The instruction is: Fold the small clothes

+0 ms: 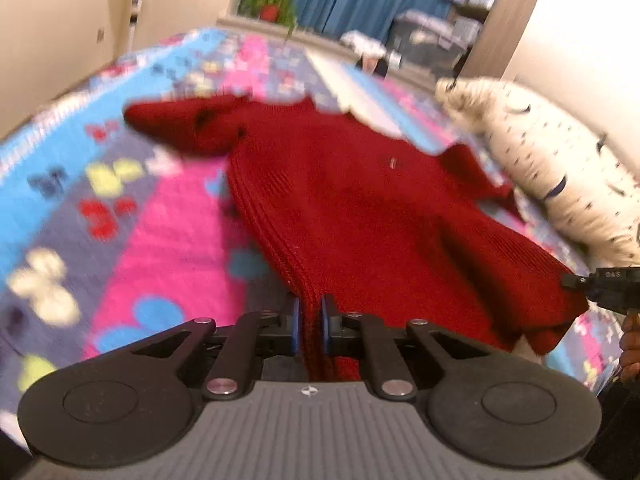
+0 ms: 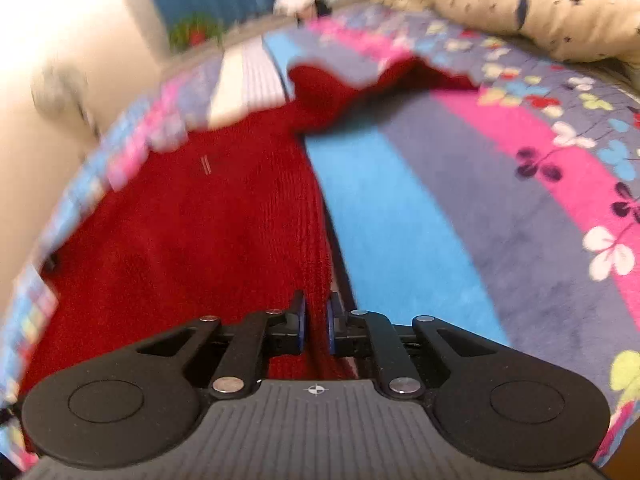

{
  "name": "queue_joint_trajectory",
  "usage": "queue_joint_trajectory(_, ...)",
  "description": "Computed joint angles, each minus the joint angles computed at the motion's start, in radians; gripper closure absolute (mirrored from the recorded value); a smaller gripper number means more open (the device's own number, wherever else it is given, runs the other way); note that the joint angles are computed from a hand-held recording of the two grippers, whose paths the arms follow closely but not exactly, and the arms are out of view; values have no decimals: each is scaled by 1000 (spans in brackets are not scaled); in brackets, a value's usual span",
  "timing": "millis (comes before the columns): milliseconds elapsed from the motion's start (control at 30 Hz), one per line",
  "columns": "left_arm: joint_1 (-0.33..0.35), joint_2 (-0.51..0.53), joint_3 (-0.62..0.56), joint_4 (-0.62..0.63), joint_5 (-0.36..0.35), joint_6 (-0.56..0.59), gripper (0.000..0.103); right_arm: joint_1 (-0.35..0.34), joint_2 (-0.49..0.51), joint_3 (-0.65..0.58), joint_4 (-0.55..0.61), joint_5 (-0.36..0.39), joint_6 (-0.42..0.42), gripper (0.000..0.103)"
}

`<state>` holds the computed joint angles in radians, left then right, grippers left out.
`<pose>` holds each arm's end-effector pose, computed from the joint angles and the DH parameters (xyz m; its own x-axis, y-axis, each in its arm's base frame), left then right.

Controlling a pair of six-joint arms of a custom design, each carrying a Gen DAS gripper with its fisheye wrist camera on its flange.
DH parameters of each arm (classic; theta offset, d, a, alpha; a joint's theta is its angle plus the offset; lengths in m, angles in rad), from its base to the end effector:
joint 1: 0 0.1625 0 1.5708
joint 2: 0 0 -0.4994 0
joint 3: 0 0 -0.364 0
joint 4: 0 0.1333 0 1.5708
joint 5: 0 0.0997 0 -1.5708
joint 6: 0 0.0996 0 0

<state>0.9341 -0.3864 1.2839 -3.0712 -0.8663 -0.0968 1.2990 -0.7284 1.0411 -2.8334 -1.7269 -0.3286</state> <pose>-0.3253 -0.7727 0.0602 -0.8744 0.0930 -0.4762 0.4071 0.6744 -0.6159 -0.1166 -0.8572 0.4068 -0.9189 0.1855 0.3481 -0.1483 0.6553 -0.7406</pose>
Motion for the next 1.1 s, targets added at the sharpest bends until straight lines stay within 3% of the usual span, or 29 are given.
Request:
queue_joint_trajectory(100,-21,-76,58,35,41,8,97,-4,-75,82,-46,74,15,97)
queue_joint_trajectory(167,-28,-121,92,86,68,-31,97,1,-111,117,-34,63,4,97)
queue_joint_trajectory(333,-21,-153,115,286,121,-150,96,21,-120,104,173,-137,-32,97)
queue_joint_trajectory(433,-16,-130,92,355,204,-241,96,36,-78,86,134,-277,-56,95)
queue_joint_trajectory(467,-12,-124,91,339,215,-249,90,43,-73,98,98,-297,-61,93)
queue_joint_trajectory(500,-7,-116,81,336,220,-265,75,48,-60,97,56,-317,-76,93)
queue_joint_trajectory(533,1,-107,67,340,212,-268,67,48,-52,97,17,-315,-95,91)
queue_joint_trajectory(567,9,-102,59,343,202,-259,56,46,-42,92,-2,-300,-103,85)
queue_joint_trajectory(600,20,-92,40,368,188,-260,51,41,-35,81,4,-289,-95,70)
queue_joint_trajectory(667,45,-80,-1,457,136,-321,50,26,-24,49,77,-284,-44,44)
queue_joint_trajectory(733,68,-82,-11,528,73,-394,50,11,-11,1,217,-272,30,40)
queue_joint_trajectory(833,69,-85,13,492,43,-362,58,8,10,-24,283,-302,45,40)
queue_joint_trajectory(867,68,-84,15,489,41,-344,74,13,10,-15,270,-309,28,45)
queue_joint_trajectory(900,65,-82,15,490,54,-331,90,17,5,0,255,-301,-16,67)
queue_joint_trajectory(933,64,-81,15,482,56,-320,90,17,-2,18,246,-274,-52,82)
queue_joint_trajectory(1000,56,-91,31,429,69,-301,92,32,-9,47,168,-296,-114,97)
queue_joint_trajectory(1100,9,-114,92,234,132,-149,93,51,-44,107,-111,-260,-161,97)
